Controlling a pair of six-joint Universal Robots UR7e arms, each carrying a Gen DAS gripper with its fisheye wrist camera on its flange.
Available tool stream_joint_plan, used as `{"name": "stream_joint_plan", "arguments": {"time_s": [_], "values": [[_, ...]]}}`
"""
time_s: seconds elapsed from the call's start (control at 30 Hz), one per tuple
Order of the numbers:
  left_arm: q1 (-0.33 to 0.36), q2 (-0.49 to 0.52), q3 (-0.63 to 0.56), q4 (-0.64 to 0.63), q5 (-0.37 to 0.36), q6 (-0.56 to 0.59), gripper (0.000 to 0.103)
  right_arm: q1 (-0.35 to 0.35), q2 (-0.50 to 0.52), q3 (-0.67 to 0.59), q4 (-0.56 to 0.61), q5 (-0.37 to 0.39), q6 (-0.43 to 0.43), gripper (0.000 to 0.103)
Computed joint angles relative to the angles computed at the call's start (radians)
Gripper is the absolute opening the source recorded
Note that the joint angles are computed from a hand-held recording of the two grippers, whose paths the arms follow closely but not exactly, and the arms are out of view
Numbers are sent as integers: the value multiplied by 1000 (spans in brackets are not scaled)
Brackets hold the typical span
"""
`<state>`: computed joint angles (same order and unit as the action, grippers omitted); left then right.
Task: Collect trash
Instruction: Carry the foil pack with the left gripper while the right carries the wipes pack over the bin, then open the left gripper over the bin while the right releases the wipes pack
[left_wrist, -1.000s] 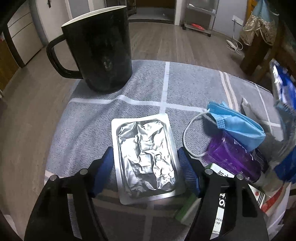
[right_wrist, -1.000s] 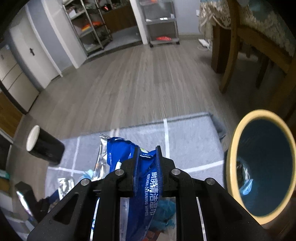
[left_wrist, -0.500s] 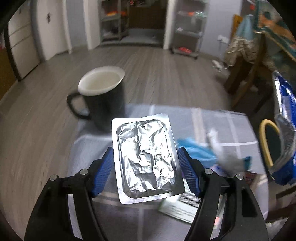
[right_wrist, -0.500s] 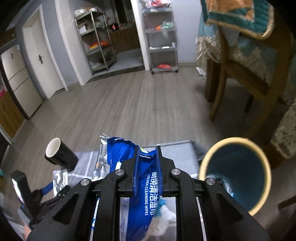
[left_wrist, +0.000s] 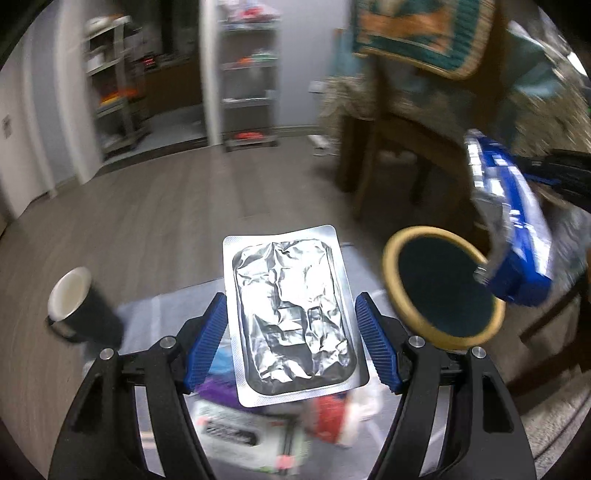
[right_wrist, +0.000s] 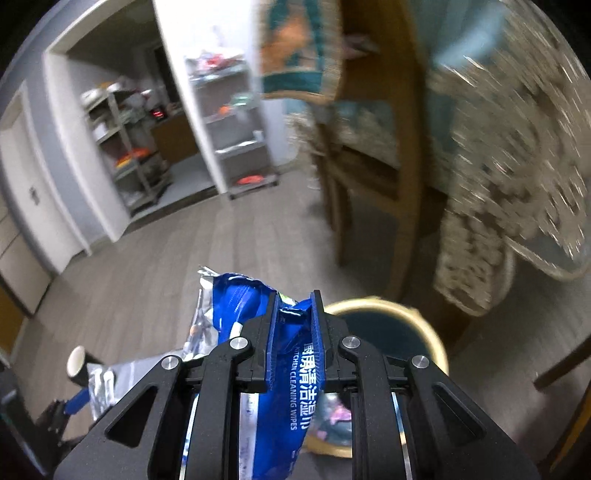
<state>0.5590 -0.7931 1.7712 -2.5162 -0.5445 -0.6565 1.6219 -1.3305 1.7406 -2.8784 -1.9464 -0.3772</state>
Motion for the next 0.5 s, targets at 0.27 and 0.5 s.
{"name": "stream_joint_plan", "arguments": {"time_s": [0.27, 0.5], "values": [[35, 201, -210, -95, -201, 222, 69, -38, 115, -57, -121, -210, -167, 17], [89, 352, -412, 26, -267, 279, 69, -45, 213, -99, -223, -298, -333, 17]]}}
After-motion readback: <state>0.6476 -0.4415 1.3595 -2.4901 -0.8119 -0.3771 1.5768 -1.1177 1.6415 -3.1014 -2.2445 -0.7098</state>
